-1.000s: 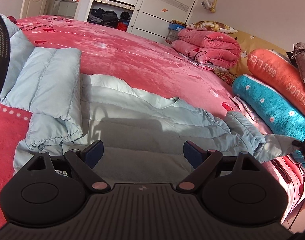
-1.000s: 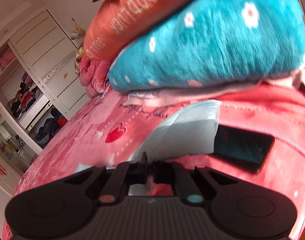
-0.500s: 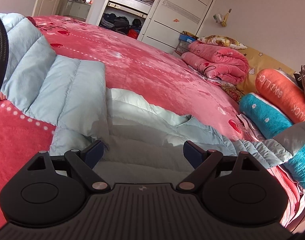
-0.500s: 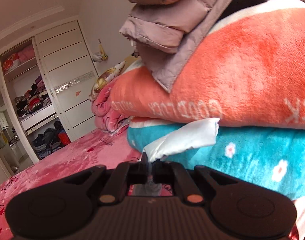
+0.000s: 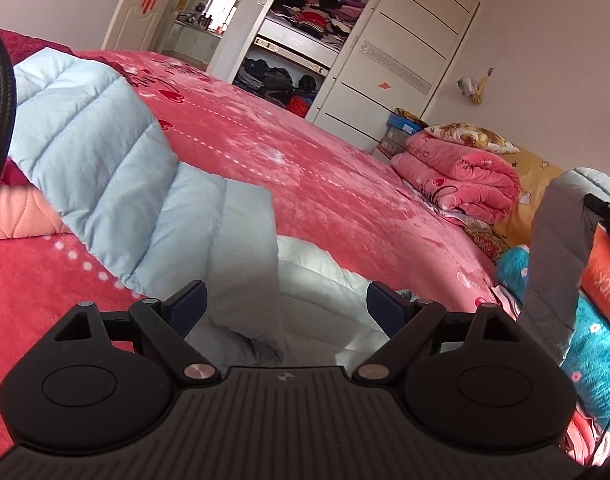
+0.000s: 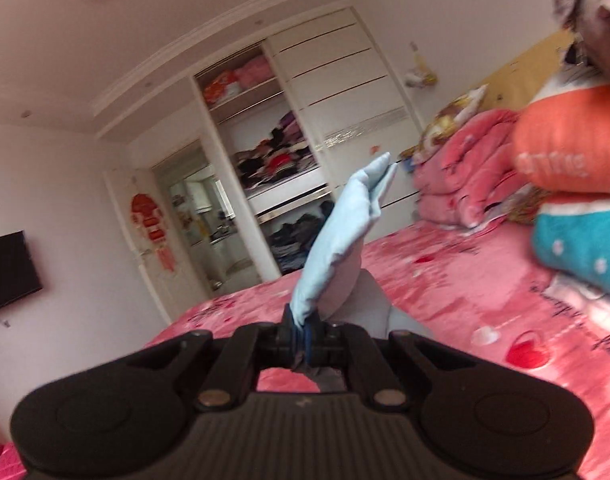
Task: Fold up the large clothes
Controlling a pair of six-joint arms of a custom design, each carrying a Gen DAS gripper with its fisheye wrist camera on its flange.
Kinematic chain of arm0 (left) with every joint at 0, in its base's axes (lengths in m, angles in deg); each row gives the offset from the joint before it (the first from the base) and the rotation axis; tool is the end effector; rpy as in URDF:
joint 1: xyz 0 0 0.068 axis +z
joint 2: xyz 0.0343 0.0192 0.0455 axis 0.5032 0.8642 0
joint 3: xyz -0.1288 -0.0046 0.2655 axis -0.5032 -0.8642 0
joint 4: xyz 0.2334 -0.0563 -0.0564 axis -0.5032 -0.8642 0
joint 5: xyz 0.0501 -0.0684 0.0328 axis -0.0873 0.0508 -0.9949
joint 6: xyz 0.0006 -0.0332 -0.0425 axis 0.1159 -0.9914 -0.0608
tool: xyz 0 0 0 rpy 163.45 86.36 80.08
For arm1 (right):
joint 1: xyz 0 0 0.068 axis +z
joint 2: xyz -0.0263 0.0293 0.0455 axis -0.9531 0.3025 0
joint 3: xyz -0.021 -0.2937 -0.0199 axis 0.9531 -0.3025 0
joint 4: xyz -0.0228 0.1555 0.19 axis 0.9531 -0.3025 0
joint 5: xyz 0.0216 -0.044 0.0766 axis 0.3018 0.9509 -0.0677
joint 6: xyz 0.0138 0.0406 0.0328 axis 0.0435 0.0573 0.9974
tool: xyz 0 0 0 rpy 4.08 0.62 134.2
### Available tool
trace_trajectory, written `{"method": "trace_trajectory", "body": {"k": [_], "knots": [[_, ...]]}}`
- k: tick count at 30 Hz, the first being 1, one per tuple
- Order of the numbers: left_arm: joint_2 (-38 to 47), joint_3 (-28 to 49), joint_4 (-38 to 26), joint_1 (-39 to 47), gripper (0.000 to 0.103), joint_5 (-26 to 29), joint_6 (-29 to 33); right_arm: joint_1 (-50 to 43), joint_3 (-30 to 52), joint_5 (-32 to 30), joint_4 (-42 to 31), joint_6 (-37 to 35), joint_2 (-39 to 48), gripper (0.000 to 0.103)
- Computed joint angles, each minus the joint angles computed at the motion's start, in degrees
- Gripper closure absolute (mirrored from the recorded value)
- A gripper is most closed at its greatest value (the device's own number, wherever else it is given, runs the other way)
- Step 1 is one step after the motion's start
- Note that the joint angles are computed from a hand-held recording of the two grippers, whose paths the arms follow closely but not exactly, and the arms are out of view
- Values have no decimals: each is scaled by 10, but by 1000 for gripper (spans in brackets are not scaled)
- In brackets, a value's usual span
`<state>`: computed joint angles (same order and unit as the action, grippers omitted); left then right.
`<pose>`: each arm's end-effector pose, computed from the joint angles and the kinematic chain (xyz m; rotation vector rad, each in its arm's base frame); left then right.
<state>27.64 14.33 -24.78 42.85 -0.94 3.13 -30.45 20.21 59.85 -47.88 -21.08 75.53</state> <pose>0.3248 0.0441 0.2249 0.3610 2.0849 -0.8297 0.2091 0.1458 0.3508 0.6701 1.5768 0.0688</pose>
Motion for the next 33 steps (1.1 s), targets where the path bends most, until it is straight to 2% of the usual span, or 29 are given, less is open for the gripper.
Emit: {"method": "trace_trajectory", "body": {"k": [4, 9, 12, 16, 20, 25, 28, 30, 33], "knots": [[10, 10, 14, 0, 0, -11, -36, -28, 15, -144, 72, 4, 103, 103], [2, 0, 32, -4, 0, -27, -63, -37, 44, -264, 101, 39, 220, 103], [2, 1, 29, -6, 0, -36, -71, -32, 62, -290, 101, 59, 277, 103], [2, 2, 29, -6, 0, -41, -77, -12, 109, -300, 63, 87, 346, 103], [8, 11, 17, -1, 0, -36, -67, -2, 143, -306, 13, 85, 380, 102], [22, 25, -13, 10, 0, -21, -55, 6, 157, -313, -2, 74, 405, 97], [20, 23, -7, 17, 0, -12, -61, 11, 152, -309, 3, 83, 404, 84], [16, 17, 3, 20, 0, -11, -65, 19, 145, -298, 2, 94, 394, 60], [17, 17, 4, 25, 0, -2, -67, 37, 139, -268, -8, 108, 381, 44]]}}
